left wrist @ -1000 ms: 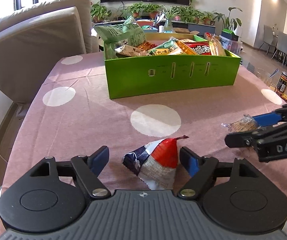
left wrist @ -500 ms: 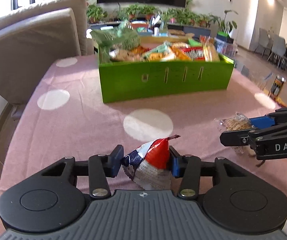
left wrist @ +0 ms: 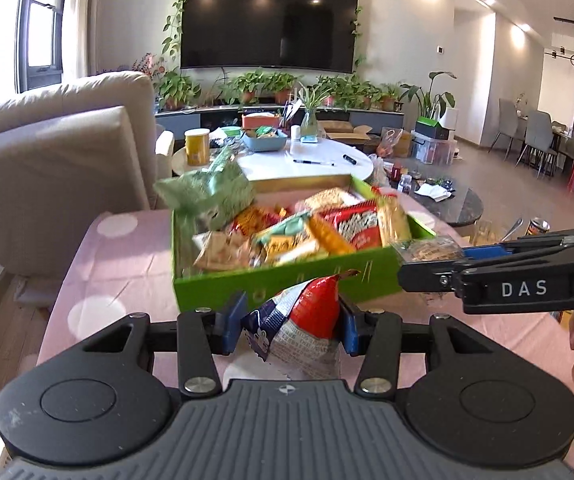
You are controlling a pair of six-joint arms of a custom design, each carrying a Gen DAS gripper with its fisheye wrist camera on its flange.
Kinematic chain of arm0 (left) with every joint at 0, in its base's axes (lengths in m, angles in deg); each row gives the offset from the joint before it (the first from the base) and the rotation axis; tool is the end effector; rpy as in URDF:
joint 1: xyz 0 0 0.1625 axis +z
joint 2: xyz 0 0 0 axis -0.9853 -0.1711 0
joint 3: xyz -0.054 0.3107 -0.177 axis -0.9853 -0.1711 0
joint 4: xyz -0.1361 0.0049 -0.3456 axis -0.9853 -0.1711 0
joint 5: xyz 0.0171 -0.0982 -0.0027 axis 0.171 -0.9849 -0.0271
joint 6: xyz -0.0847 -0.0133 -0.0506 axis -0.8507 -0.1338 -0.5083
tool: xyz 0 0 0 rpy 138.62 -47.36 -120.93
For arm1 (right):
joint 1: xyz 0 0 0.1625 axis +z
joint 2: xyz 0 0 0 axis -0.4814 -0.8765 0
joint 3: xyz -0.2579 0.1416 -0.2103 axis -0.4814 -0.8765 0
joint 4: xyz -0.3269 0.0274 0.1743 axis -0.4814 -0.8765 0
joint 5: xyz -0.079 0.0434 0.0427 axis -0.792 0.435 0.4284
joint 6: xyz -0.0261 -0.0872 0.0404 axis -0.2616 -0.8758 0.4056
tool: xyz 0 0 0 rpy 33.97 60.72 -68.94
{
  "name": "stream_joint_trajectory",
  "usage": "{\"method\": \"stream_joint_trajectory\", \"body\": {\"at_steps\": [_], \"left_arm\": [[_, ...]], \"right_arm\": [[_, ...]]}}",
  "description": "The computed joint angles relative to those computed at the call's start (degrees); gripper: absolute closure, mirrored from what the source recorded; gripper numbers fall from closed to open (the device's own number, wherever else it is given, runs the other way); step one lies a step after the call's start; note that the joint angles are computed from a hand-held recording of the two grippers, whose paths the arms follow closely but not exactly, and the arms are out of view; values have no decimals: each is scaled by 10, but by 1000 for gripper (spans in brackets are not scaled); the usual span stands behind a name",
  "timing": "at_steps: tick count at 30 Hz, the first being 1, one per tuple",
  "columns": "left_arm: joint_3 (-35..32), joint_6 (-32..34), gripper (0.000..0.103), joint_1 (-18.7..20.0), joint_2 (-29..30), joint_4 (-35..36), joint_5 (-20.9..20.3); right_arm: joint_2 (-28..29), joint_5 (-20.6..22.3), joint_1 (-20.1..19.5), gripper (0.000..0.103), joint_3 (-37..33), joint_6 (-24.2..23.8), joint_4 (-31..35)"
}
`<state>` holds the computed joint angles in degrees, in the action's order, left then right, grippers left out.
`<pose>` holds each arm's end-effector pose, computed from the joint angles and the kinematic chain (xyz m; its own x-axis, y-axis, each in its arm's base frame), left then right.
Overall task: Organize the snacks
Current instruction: 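Carry the red-and-white bag and the cookie over the green box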
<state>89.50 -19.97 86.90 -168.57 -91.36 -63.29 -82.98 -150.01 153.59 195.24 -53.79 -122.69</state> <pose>-0.1352 -0.2345 0.2934 -0.7133 0.2692 -0.6471 0.6789 0.4944 -0.5428 0.3055 -0.3016 0.0763 -0.7920 -0.3085 0.5268 -0.5856 0.6275 -0.5130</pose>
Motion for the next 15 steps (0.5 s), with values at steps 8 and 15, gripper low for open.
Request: {"method": "stream_joint_trajectory", "body": {"at_steps": [8,15], "left_arm": [[5,151,59,63,116,-245,22],[-1,274,59,120,224,-464,33]], "right_arm": [[-1,21,-16,3,-31,-25,-9],[-9,64,-44,3,-66,-19,-6]]}}
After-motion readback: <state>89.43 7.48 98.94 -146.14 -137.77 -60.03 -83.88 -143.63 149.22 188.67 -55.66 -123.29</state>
